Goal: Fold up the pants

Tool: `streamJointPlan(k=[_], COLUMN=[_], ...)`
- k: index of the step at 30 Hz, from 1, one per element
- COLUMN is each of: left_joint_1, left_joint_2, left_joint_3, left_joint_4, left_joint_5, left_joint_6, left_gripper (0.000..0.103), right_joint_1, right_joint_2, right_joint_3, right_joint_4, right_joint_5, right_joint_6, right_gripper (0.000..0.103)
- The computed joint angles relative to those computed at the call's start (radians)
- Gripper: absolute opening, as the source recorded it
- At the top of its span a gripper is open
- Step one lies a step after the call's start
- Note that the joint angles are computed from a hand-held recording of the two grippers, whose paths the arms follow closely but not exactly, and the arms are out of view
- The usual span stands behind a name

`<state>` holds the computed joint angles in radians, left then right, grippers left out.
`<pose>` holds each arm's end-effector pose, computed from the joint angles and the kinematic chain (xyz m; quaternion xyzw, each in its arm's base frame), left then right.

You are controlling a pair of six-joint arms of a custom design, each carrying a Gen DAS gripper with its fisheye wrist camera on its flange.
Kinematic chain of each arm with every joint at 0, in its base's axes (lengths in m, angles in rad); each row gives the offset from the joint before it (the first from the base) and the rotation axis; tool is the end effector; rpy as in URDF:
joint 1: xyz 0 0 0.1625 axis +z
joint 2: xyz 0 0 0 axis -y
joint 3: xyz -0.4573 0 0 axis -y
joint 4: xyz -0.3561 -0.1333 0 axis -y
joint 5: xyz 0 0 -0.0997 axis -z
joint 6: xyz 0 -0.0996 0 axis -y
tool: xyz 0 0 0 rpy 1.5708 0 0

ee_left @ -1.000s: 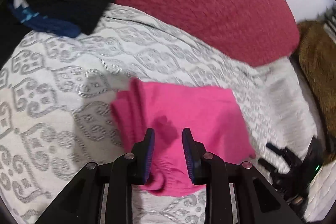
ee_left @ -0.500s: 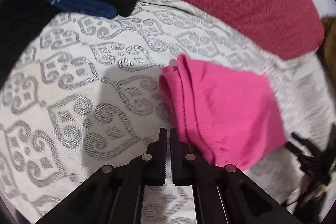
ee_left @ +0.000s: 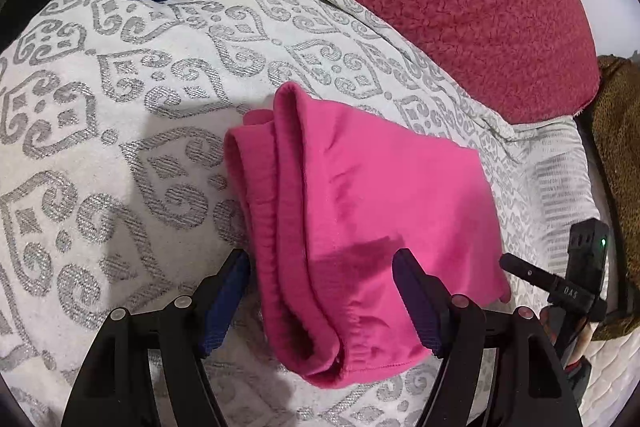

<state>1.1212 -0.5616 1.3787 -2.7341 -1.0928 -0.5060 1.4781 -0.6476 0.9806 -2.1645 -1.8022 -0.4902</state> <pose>-0.1666 -0.7574 0.0970 -0.0677 0.9555 -0.2558 0.1301 0.0338 -0.8293 0.2540 0.1798 -0.9685 0.0908 0.1467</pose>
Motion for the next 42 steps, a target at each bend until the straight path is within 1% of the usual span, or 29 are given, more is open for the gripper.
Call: streamJointPlan(k=[3, 6, 9, 11, 16, 24, 29, 30, 31, 32, 34, 35, 36, 37, 38, 40, 42], left_joint_1=[0.002, 0.003, 0.003, 0.001, -0.004, 0.008, 0.01, 0.009, 0.008, 0.007, 0.011, 0.015, 0.018, 0.021, 0.022, 0.012, -0.006], left_joint_2=[0.004, 0.01, 0.017, 0.022, 0.029, 0.053, 0.058, 0.059, 0.059, 0.058, 0.054, 0.051, 0.048, 0.045, 0.044, 0.041, 0.042], left_joint_3=[-0.006, -0.019, -0.031, -0.041, -0.057, -0.095, -0.118, -0.12, -0.121, -0.12, -0.113, -0.108, -0.104, -0.099, -0.094, -0.081, -0.074], left_joint_4=[0.001, 0.011, 0.022, 0.034, 0.067, 0.063, 0.104, 0.109, 0.114, 0.114, 0.101, 0.091, 0.084, 0.075, 0.066, 0.051, 0.043], left_joint_5=[-0.001, 0.0, -0.002, 0.001, 0.013, 0.008, 0.006, 0.01, 0.017, 0.025, 0.019, 0.012, 0.003, -0.008, -0.009, 0.015, 0.056], left_joint_6=[0.026, 0.056, 0.076, 0.089, 0.121, 0.146, 0.162, 0.163, 0.164, 0.162, 0.154, 0.144, 0.135, 0.127, 0.124, 0.129, 0.15], left_gripper=[0.075, 0.076, 0.076, 0.076, 0.076, 0.076, 0.076, 0.074, 0.068, 0.065, 0.053, 0.049, 0.039, 0.033, 0.032, 0.027, 0.024], right_joint_1=[-0.007, -0.006, -0.005, -0.005, -0.001, -0.001, -0.002, -0.002, -0.001, 0.001, 0.005, 0.009, 0.012, 0.012, 0.012, 0.017, 0.026], right_joint_2=[0.031, 0.045, 0.06, 0.07, 0.096, 0.139, 0.16, 0.163, 0.167, 0.168, 0.169, 0.167, 0.169, 0.169, 0.163, 0.14, 0.112], right_joint_3=[-0.06, -0.08, -0.112, -0.133, -0.176, -0.256, -0.294, -0.299, -0.304, -0.304, -0.298, -0.288, -0.288, -0.287, -0.276, -0.225, -0.165], right_joint_4=[0.066, 0.076, 0.11, 0.13, 0.149, 0.186, 0.196, 0.198, 0.198, 0.195, 0.182, 0.164, 0.16, 0.162, 0.151, 0.093, 0.025], right_joint_5=[0.012, 0.013, 0.028, 0.038, 0.037, 0.055, 0.062, 0.06, 0.058, 0.055, 0.04, 0.025, 0.012, 0.013, 0.022, 0.024, 0.02], right_joint_6=[0.036, 0.031, 0.031, 0.032, 0.023, 0.029, 0.038, 0.04, 0.041, 0.039, 0.027, 0.017, 0.016, 0.022, 0.025, 0.009, -0.019], right_gripper=[0.066, 0.067, 0.07, 0.07, 0.07, 0.07, 0.07, 0.07, 0.07, 0.07, 0.062, 0.047, 0.033, 0.028, 0.022, 0.021, 0.02])
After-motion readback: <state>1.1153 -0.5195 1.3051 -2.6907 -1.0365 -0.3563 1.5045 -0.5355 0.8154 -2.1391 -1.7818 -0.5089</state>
